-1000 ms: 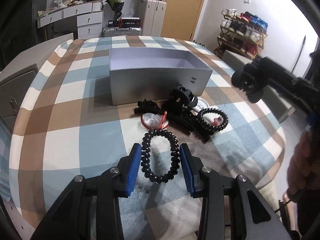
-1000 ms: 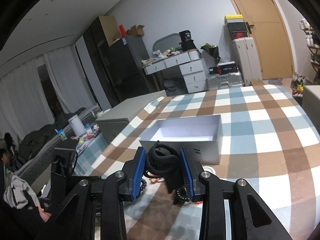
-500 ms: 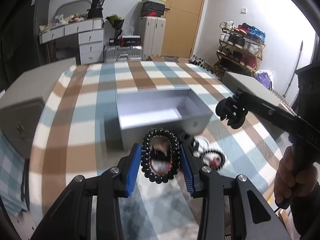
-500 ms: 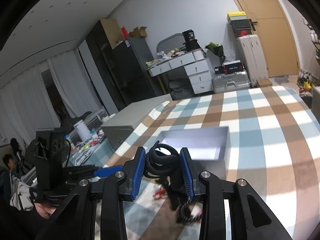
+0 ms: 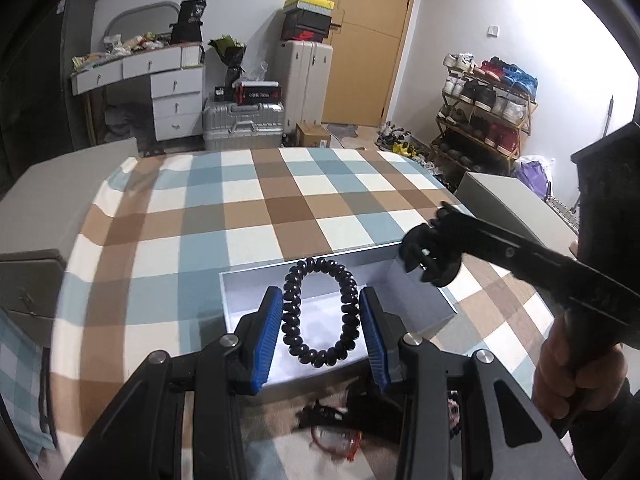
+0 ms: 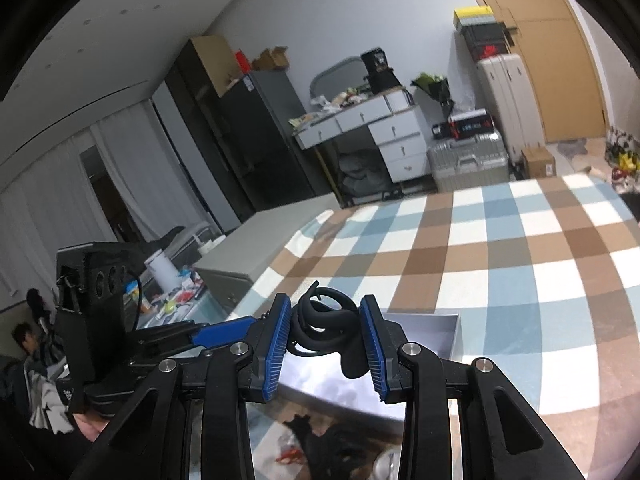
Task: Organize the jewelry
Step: 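Lower both held items into the grey box and open both grippers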
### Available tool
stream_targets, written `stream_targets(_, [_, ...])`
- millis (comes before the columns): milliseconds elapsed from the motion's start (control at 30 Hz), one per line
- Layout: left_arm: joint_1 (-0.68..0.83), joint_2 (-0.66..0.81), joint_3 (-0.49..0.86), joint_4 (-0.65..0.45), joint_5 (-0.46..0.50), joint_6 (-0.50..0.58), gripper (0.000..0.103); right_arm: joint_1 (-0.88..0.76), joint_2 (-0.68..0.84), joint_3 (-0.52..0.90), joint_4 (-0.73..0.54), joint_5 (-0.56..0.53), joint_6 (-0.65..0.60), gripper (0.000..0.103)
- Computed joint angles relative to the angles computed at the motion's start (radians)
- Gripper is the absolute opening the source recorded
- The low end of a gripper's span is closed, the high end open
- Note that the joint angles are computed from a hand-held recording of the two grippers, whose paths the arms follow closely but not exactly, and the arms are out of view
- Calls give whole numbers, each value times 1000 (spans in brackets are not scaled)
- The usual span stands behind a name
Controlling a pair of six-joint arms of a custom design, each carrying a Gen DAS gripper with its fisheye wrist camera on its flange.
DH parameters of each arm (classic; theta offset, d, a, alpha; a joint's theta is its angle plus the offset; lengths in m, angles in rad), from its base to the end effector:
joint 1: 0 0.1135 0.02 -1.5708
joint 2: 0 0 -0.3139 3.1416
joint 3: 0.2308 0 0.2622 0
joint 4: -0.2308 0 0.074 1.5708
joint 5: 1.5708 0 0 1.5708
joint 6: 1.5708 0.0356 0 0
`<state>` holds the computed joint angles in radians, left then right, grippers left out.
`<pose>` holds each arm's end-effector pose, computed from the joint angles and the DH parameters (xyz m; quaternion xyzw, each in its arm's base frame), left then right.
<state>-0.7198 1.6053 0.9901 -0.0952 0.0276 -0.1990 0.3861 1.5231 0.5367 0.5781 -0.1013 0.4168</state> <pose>0.2678 -0.2361 0.2574 0.2396 0.8767 -0.1962 0.3682 0.2731 0.1149 0.2038 -0.0150 0.8350 0.2532 0.4882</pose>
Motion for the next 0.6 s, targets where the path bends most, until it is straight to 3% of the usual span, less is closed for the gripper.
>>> stream_targets(233, [10, 75, 51, -28, 37, -13, 33, -49, 113, 50, 2, -79, 18, 34])
stream_targets(600, [28, 125, 83, -70, 81, -16, 33, -45, 183, 96, -53, -63, -18, 35])
